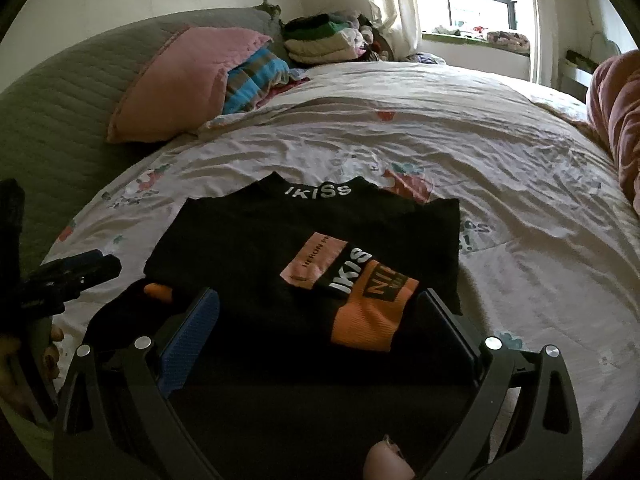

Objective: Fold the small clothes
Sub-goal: 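Move both tools along the shirt sides to the hem edge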

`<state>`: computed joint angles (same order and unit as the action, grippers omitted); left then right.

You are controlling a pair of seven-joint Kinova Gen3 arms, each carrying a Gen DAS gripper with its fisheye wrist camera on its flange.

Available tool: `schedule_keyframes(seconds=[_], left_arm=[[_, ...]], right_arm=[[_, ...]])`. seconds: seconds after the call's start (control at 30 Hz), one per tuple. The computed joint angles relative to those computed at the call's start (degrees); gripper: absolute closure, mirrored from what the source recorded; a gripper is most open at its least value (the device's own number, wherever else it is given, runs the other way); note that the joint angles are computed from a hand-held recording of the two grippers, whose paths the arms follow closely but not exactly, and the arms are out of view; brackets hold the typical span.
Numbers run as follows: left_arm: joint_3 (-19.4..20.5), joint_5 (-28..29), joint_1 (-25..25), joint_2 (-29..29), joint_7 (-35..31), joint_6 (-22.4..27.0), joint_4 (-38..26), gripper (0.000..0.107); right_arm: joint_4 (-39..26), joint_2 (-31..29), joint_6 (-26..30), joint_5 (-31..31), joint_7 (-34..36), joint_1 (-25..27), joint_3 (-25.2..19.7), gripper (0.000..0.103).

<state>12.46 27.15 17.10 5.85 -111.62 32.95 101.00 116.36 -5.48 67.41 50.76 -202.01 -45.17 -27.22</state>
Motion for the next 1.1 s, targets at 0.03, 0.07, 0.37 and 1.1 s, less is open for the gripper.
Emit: schedule_keyframes(seconds=[0.03,0.07,0.37,1.1], left_arm=[[-0.08,0.07,-0.12,-0.39,-0.1,0.07,0.23,0.014],[-0.22,0.17,-0.25,-0.83,-0.11,0.22,0.46,0.014],[-2.08,1.02,-1.13,-4.49,-1.02,1.0,2.51,0.014],[-8.42,1.45,-4.31,-12.98,-3.86,6.52,8.59,0.014]], right_arm=[[-0.16,-0.11,0.53,-0.1,0.2,-0.2,-0.24,0.005],[-0.39,-0.18,1.35,-0.25,0.35,-0.48,-0.61,0.005],[-1.19,-1.39,6.75,-1.99,-0.24,-2.29,-3.07,0.005],[-2.83,-0.79,15.45,-5.89,-3.95,-8.86,-7.45,0.005]])
